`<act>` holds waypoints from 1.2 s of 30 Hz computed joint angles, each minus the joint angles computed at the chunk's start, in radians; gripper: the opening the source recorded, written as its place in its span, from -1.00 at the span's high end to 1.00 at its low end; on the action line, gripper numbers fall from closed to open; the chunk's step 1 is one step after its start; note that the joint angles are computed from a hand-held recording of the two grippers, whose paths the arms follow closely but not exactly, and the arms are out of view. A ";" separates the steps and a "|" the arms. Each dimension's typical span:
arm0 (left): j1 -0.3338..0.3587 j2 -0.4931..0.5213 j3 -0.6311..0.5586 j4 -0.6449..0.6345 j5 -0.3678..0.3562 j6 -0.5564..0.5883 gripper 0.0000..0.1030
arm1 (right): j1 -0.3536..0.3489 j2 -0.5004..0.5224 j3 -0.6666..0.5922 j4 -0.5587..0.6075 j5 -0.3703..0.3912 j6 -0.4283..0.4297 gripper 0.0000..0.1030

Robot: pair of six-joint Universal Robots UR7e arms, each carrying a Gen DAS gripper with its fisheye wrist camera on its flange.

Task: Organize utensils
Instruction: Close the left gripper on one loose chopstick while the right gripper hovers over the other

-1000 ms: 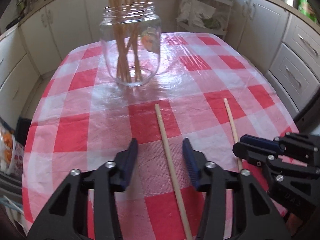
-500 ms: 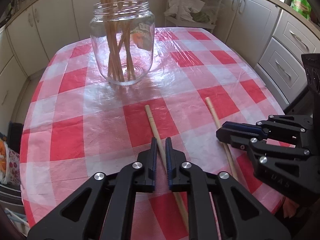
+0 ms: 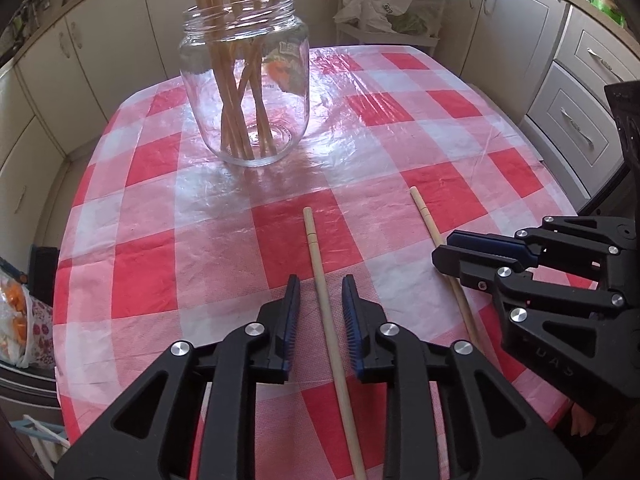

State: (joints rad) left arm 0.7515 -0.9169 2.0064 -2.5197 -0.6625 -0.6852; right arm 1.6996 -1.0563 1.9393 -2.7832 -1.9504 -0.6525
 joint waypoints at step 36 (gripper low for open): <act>-0.025 0.020 0.050 -0.135 0.020 -0.001 0.90 | 0.004 -0.012 0.056 -0.085 0.000 -0.051 0.88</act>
